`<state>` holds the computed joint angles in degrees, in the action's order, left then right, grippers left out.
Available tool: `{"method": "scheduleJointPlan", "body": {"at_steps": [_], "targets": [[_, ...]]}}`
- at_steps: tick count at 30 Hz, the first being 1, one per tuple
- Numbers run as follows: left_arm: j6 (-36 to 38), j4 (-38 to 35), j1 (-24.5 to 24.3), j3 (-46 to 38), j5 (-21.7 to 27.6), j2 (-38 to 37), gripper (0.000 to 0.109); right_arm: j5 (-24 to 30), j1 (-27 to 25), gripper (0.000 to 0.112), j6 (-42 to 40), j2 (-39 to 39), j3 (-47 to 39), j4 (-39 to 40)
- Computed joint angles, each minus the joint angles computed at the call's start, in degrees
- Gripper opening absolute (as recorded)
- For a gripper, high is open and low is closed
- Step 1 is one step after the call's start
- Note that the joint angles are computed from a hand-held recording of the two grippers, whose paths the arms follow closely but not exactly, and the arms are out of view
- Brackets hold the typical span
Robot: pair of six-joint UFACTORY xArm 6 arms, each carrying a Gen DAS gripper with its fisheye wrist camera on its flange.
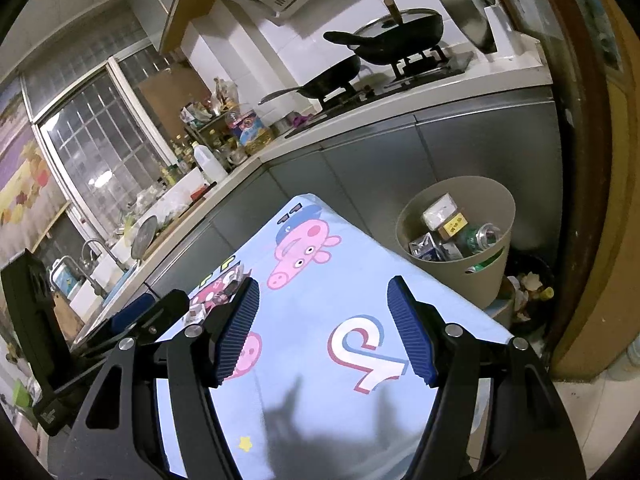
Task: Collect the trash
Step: 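Move both open tools back above the table near the remaining trash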
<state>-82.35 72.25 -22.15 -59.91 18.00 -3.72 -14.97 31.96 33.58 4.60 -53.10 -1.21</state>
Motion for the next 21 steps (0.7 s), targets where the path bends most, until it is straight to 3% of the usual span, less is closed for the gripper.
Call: {"method": "scheduleJointPlan", "body": {"at_steps": [3,9,21], "targets": [[-0.07,0.01,-0.06,-0.09,0.05,0.11,0.096,-0.01,1.48,0.066,-5.00,0.09,-0.24,5.42],[0.65,-0.66,0.22,0.98,0.50,-0.68,0.096,0.80,1.96,0.066,-4.87,0.92,-1.14,5.15],[1.98,-2.09,0.77,1.66,1.11,-0.66,0.096,1.78,0.78,0.066,2.94,2.28,-2.53,-3.34]]}}
